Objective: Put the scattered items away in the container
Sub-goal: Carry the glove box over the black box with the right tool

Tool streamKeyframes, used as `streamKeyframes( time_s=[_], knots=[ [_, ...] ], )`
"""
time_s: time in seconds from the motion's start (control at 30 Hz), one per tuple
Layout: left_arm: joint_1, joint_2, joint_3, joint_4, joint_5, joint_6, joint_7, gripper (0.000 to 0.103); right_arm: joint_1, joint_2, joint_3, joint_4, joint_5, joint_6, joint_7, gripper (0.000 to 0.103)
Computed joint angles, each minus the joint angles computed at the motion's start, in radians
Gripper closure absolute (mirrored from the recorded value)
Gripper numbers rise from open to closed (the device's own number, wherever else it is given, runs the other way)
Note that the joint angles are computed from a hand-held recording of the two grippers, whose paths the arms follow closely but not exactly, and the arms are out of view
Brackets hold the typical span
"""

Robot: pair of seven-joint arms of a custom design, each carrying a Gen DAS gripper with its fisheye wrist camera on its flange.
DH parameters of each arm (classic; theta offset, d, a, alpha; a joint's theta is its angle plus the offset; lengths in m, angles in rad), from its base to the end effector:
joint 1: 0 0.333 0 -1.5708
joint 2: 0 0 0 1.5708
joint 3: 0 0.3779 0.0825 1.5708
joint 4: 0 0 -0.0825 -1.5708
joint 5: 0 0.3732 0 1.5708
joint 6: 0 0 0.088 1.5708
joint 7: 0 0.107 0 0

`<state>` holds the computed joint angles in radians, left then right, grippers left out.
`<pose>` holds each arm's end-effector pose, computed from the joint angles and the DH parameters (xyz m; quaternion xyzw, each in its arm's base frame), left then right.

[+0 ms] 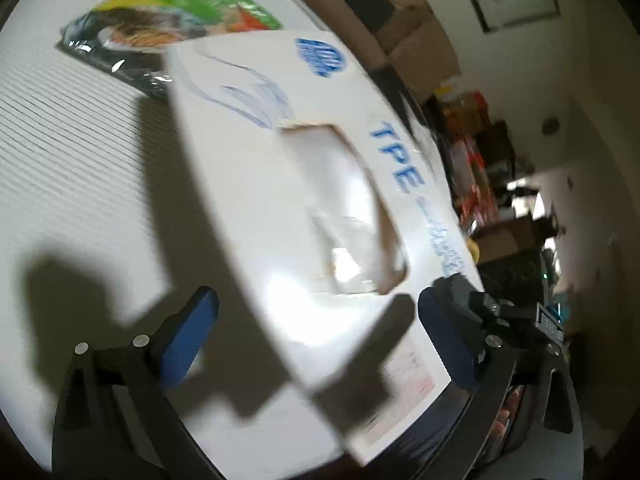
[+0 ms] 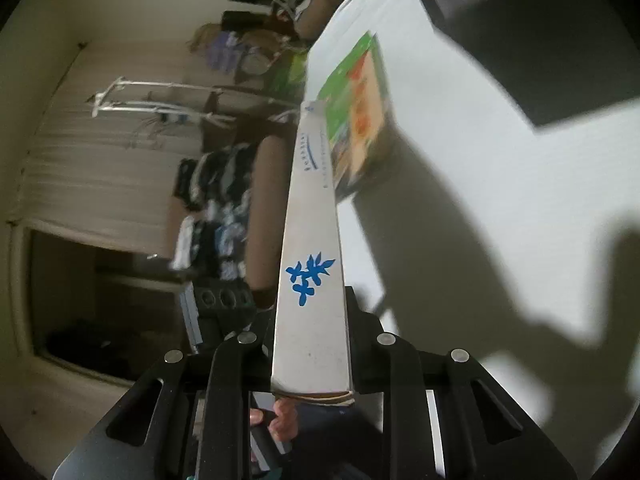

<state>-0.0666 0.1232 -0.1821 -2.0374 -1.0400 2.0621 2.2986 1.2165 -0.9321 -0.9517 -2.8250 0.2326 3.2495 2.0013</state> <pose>0.5477 -0.1822 0.4676 0.4965 -0.7493 0.3495 0.2643 0.3647 0.0116 0.4960 -0.3877 0.7310 0.1902 0.5283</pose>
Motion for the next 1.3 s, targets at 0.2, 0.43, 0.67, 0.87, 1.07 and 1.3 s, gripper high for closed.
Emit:
streamKeyframes(
  time_s=[0.2, 0.43, 0.67, 0.87, 1.07, 1.3],
  knots=[
    [-0.036, -0.091, -0.009, -0.021, 0.018, 0.017, -0.006, 0.013, -0.173, -0.040, 0.162, -0.065, -0.026, 0.005, 0.045, 0.080],
    [-0.159, -0.095, -0.073, 0.138, 0.064, 0.049, -0.039, 0.013, -0.489, -0.186, 0.311, -0.093, -0.066, -0.025, 0.073, 0.080],
    [-0.306, 0.131, -0.152, 0.472, 0.247, 0.053, -0.231, 0.013, -0.690, -0.221, 0.222, -0.021, -0.070, -0.108, -0.006, 0.079],
    [-0.440, 0.357, -0.169, 0.759, 0.492, 0.053, -0.418, 0.013, -0.662, -0.164, 0.061, 0.036, -0.040, -0.070, -0.105, 0.078],
    [-0.553, 0.560, -0.140, 1.043, 0.697, -0.034, -0.567, 0.013, -0.623, -0.082, -0.052, 0.074, -0.016, -0.060, -0.169, 0.079],
    [-0.541, 0.550, -0.123, 1.000, 0.780, 0.053, -0.551, 0.011, -0.832, 0.171, 0.110, 0.199, -0.046, -0.339, -0.197, 0.038]
  ],
)
